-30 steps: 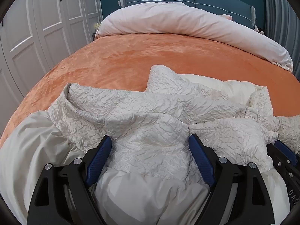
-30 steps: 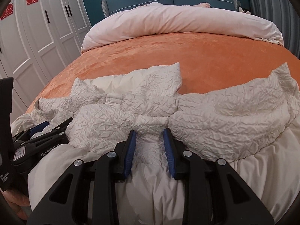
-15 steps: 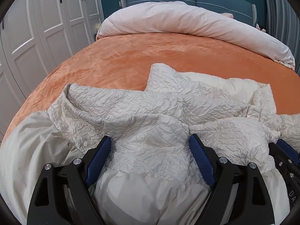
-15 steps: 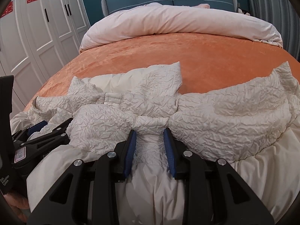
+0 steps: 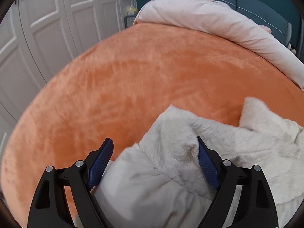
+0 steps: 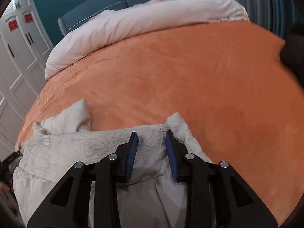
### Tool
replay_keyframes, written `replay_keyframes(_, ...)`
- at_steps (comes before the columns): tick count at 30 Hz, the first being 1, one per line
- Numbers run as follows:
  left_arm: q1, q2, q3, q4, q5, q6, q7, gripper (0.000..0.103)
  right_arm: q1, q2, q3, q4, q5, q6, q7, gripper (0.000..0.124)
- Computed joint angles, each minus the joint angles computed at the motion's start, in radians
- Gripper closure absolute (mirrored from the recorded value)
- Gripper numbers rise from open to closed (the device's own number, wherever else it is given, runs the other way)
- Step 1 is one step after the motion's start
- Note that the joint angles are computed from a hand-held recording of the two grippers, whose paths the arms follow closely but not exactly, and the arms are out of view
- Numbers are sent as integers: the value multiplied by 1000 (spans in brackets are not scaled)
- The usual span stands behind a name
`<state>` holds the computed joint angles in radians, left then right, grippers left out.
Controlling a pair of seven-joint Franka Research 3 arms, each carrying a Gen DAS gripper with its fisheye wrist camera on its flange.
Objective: Fold large clothes
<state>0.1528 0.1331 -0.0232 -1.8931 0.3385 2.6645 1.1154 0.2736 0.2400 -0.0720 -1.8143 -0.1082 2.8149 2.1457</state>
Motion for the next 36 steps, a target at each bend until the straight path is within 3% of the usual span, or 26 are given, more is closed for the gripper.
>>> replay_keyframes(3, -10, 27, 9, 1, 56, 16, -42, 15, 30, 30, -25, 15, -67, -3, 43, 93)
replay_keyframes(8, 5, 51, -2, -5, 0, 40, -27, 10, -10, 40, 13, -13, 46, 71, -24, 93)
replay_keyframes(12, -6, 59, 2, 7, 7, 27, -40, 9, 16, 37, -11, -27, 53, 81, -16, 93)
replay_keyframes(15, -5, 55, -2, 18, -5, -1, -25, 9, 32, 37, -25, -1, 28, 30, -1, 93)
replay_keyframes(16, -4, 47, -3, 23, -8, -20, -19, 10, 44, 36, -37, 24, 0, -26, 16, 93)
replay_keyframes(17, -7, 20, 0, 16, -1, -43, -27, 16, 91, 34, -79, 67, -99, -106, 85, 92)
replay_keyframes(18, 0, -15, -3, -5, -27, -40, -17, 16, 108, 21, -86, 76, -163, -131, 132, 91)
replay_keyframes(20, 27, -118, -23, -93, -228, 29, 117, 16, 88, -44, -21, 39, -131, -57, 72, 91)
replay_keyframes(22, 7, -192, -24, -140, -323, 49, 181, 16, 87, -48, 52, 73, -96, -41, -17, 91)
replay_keyframes(25, -60, -231, -27, -154, -423, 14, 311, 16, 83, 30, 165, 201, 84, -107, -249, 92)
replay_keyframes(27, -82, -215, -46, -151, -329, -11, 316, 18, 119, 101, 194, 296, 113, -181, -355, 99)
replay_keyframes(28, -72, -204, -62, -154, -202, -12, 238, 18, 152, 124, 173, 324, 78, -214, -356, 103)
replay_keyframes(29, -50, -186, -78, -153, -145, -20, 222, 13, 163, 130, 159, 326, 76, -227, -364, 103)
replay_keyframes(31, -67, -176, -34, -174, -242, 1, 309, 12, 129, 88, 153, 246, 154, -188, -387, 98)
replay_keyframes(32, -78, -182, -3, -195, -361, 29, 413, 11, 129, 52, 121, 187, 142, -166, -351, 99)
replay_keyframes(33, -65, -188, -8, -209, -410, 43, 473, 11, 138, 22, 83, 137, 89, -149, -292, 102)
replay_keyframes(35, -65, -213, -4, -248, -426, 97, 543, 11, 91, -57, 61, 1, 108, -95, -262, 122)
replay_keyframes(36, -58, -228, -10, -269, -377, 130, 511, 11, 55, -93, 58, -57, 148, -83, -265, 124)
